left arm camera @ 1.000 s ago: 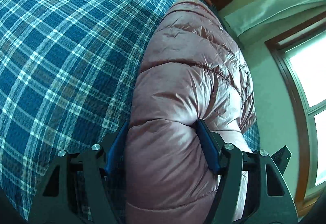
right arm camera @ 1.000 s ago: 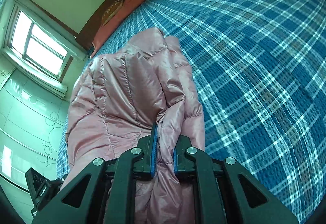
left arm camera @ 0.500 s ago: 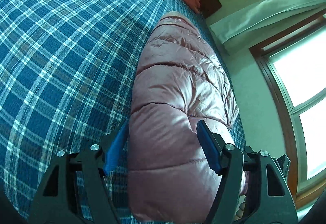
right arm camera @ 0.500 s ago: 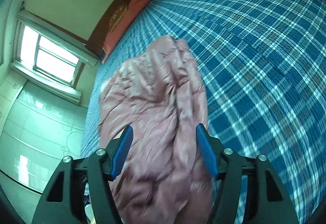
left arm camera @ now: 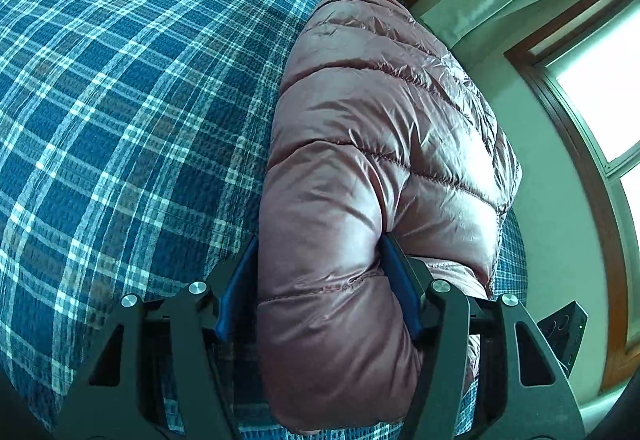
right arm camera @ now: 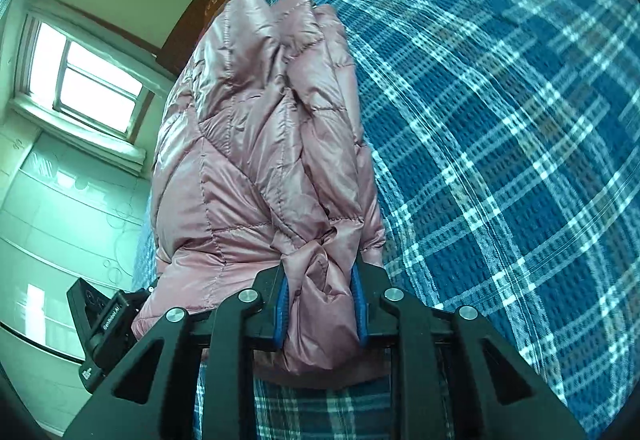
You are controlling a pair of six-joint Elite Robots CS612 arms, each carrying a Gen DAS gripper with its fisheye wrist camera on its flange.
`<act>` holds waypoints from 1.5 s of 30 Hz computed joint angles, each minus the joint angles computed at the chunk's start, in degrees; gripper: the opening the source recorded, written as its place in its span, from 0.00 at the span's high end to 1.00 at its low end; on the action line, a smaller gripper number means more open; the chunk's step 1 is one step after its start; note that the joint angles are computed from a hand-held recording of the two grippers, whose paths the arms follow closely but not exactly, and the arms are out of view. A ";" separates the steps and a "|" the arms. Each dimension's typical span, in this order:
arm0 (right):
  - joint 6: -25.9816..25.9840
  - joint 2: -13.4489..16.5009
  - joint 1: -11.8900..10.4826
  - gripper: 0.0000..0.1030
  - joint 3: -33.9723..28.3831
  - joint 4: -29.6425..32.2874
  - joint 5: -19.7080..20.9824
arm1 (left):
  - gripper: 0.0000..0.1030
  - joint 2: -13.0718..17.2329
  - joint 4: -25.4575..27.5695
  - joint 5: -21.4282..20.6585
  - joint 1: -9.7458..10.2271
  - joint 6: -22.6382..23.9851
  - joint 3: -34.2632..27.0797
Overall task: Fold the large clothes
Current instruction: 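Hold the pink jacket bundle with both grippers and lift it over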
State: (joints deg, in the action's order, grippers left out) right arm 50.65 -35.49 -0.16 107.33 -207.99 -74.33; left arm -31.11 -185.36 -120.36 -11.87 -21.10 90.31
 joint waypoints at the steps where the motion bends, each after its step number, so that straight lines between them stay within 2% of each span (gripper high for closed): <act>1: 0.30 0.08 -0.13 0.77 0.10 -0.64 0.50 | 0.41 -0.03 -0.17 -0.09 0.03 0.78 0.07; 3: 0.31 0.29 -0.47 0.74 0.47 -2.25 1.41 | 0.41 -0.23 -0.98 -0.78 0.28 2.23 0.42; 5: 0.55 0.06 -0.73 0.67 0.97 -3.27 2.10 | 0.38 -0.58 -2.37 -1.13 0.63 2.20 1.15; 7: -0.15 -1.10 -1.06 0.49 1.80 -1.76 1.95 | 0.34 -0.99 -3.48 -1.58 1.19 0.92 1.73; 9: -1.12 -2.97 -1.09 0.36 3.18 -0.73 0.54 | 0.31 -0.72 -4.94 -3.53 2.08 -1.19 1.43; 11: -2.42 -3.86 -1.54 0.35 3.50 -1.25 -0.32 | 0.26 -0.24 -5.80 -4.45 2.68 -2.69 0.44; 14: -3.07 -4.35 -2.27 0.33 1.95 -0.97 -1.92 | 0.26 1.09 -5.06 -5.65 3.39 -6.31 -2.69; 20: -4.15 -2.01 -3.10 0.32 -6.18 4.21 -1.87 | 0.26 3.43 -0.35 -8.17 3.13 -9.80 -8.47; 23: -4.74 -0.81 -3.25 0.32 -9.42 6.59 -2.17 | 0.26 4.12 1.02 -8.75 2.71 -9.40 -10.05; 28: -4.01 0.77 -3.78 0.32 -11.47 11.42 -1.63 | 0.24 4.72 7.41 -7.77 1.69 -6.63 -12.58; 30: -2.02 2.02 -4.21 0.25 -11.64 10.31 0.17 | 0.22 5.10 8.77 -7.55 1.42 -6.26 -13.10; 34: 0.13 2.64 -4.58 0.25 -10.20 4.79 2.27 | 0.21 6.13 8.93 -10.12 1.91 -8.23 -13.99; 36: 1.93 3.48 -5.32 0.25 -9.93 1.60 5.92 | 0.21 6.29 9.15 -10.94 2.15 -8.64 -14.18; 38: 1.62 3.97 -5.68 0.25 -9.68 0.39 8.08 | 0.20 6.24 9.40 -10.77 2.06 -8.33 -14.17; 41: -1.11 4.19 -5.20 0.24 -10.01 1.65 7.80 | 0.18 6.19 9.91 -10.47 1.83 -7.44 -14.23; 45: -2.04 4.19 -4.55 0.22 -9.96 1.09 7.01 | 0.17 6.13 10.46 -10.07 1.60 -6.07 -14.28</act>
